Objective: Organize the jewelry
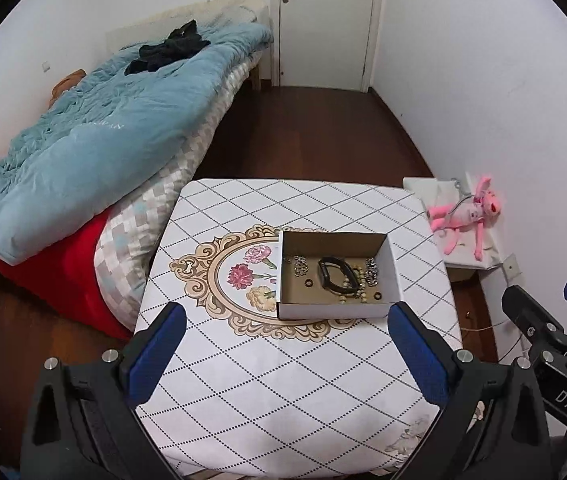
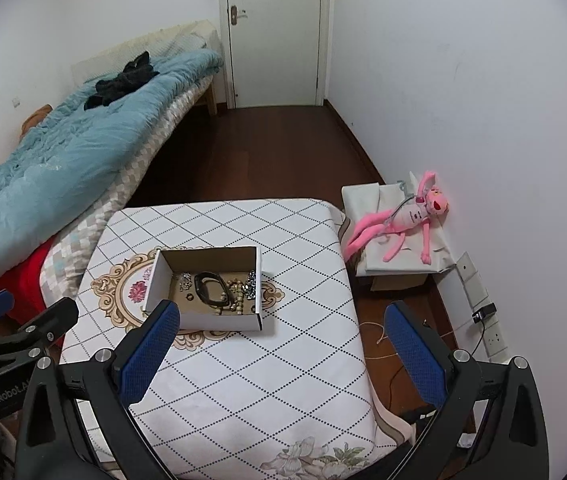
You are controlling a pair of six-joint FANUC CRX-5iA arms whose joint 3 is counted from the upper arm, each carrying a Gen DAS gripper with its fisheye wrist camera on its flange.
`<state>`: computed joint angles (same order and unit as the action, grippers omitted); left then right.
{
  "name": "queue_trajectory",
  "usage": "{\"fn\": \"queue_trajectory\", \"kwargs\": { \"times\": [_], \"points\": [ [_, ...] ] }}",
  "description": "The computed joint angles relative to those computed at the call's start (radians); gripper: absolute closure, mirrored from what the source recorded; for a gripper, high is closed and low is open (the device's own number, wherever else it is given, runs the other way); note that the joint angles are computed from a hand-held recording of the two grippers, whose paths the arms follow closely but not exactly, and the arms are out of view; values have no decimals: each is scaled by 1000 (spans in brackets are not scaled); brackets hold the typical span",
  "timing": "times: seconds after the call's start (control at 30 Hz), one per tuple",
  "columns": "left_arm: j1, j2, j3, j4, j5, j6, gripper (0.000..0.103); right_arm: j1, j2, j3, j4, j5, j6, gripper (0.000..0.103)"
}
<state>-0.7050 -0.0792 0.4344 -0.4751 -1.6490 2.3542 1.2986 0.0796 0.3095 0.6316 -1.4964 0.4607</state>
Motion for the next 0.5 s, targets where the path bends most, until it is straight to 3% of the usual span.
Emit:
{"fn": "queue_trajectory", "kwargs": {
  "times": [0.5],
  "points": [
    [120,50,-26,108,28,-76,0,-127,122,110,-137,12,121,0]
  ]
}}
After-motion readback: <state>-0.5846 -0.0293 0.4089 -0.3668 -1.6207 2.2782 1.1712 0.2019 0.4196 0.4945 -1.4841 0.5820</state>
